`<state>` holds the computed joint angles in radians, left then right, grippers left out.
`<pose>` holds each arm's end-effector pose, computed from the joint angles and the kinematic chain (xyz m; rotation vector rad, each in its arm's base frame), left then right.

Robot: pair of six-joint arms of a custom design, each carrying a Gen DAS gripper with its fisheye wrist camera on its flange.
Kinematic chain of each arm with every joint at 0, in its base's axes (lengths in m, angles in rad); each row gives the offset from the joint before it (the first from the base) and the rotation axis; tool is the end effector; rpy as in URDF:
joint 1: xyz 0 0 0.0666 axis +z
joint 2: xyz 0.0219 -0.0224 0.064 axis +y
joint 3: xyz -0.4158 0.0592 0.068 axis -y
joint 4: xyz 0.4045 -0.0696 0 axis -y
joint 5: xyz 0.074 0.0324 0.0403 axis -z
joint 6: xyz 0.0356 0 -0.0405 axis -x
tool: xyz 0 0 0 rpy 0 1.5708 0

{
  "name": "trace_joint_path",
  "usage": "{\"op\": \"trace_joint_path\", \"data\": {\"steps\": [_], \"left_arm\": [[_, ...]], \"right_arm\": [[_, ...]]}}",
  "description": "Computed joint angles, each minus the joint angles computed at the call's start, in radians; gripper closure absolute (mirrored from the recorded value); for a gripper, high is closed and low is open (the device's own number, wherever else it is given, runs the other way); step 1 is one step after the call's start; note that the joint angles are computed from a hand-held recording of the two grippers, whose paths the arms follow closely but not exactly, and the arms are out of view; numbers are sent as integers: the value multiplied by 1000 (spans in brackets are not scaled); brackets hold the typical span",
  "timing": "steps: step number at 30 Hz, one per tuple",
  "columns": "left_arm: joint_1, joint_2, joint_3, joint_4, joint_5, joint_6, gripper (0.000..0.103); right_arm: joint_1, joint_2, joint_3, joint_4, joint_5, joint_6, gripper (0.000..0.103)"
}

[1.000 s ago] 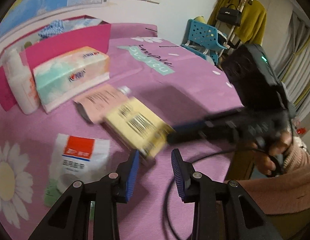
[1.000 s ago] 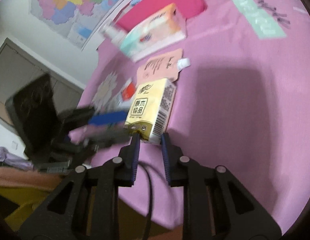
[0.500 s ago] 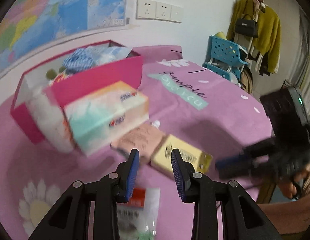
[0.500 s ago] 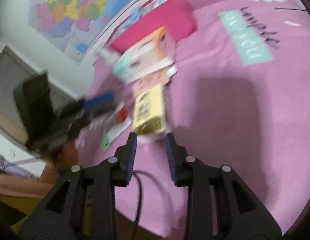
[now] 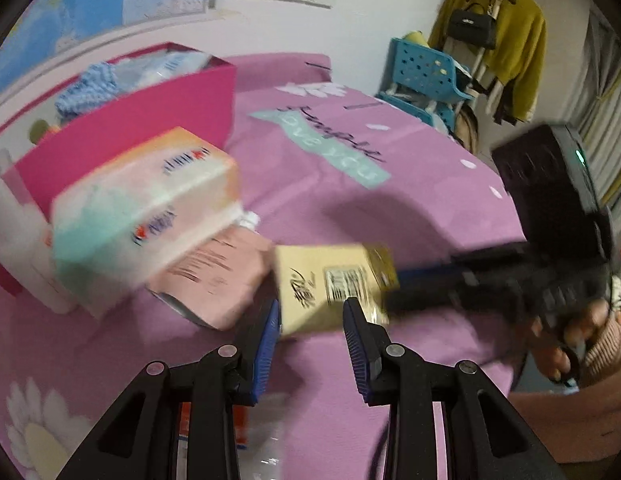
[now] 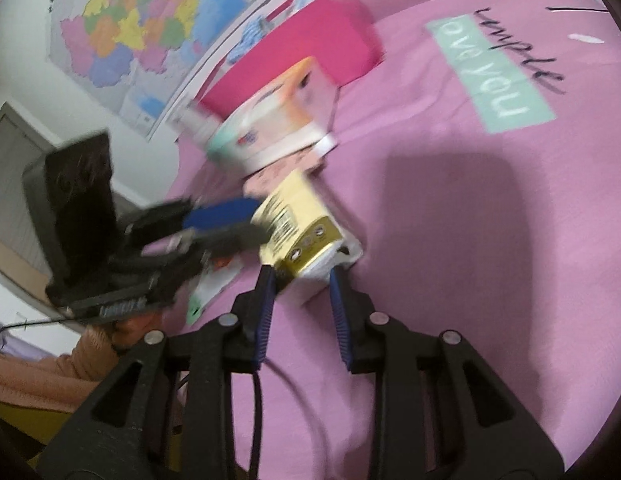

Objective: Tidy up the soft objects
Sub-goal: 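Lift the yellow carton, carry it into the pink box, release it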

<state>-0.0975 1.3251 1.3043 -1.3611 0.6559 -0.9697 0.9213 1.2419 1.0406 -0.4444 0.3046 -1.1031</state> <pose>0.4060 -0.0619 0.4416 1.4009 2.2058 -0.7009 0.2715 0.3392 0.4001 0.3828 2.2671 0.7829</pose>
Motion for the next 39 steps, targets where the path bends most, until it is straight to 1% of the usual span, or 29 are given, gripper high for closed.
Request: {"op": "trace_joint_path", "data": {"steps": [2,4,5,8,10,13,14,16,18,20,22,23,26,29,33,36,39], "left_arm": [[-9,-11,-9,19,-4,17,70],[-14,-27,-22,79,-21,61,70],[-14,-23,-16,83,-18,73,70],[-21,-3,-1,52,-6,79,70],[-30,-24,-16,83,-17,102,70],[-16,-30,9,58,23,110,70],[-9,-36,18,60,38,113,70],[8,-44,49,71,68,136,70],[21,-45,76,95,84,160,70],[38,-40,113,134,91,199,70],[57,-19,162,181,83,251,70],[63,-5,186,195,74,273,70],[82,48,260,236,43,348,70],[103,97,321,256,41,402,70],[113,156,377,301,-4,462,70],[120,220,438,285,-31,490,70],[125,253,463,287,-49,504,70]], "right_arm": [[-9,-12,2,-31,30,4,72],[-23,-23,-2,-38,24,12,72],[-27,-21,0,-41,20,15,71],[-33,-10,13,-50,6,30,70],[-35,-2,23,-51,-4,36,69],[-23,16,75,-143,29,69,69],[-24,16,85,-156,30,75,69],[-28,7,98,-152,27,96,69],[-32,12,133,-162,33,142,69],[-46,27,182,-174,25,199,69],[-73,49,235,-163,-1,267,69],[-84,62,261,-163,-11,297,69],[-127,130,382,-169,-44,422,69],[-167,205,495,-181,-93,497,69],[-210,292,613,-196,-148,549,69],[-240,364,702,-230,-194,569,69],[-256,423,771,-267,-218,574,69]]}}
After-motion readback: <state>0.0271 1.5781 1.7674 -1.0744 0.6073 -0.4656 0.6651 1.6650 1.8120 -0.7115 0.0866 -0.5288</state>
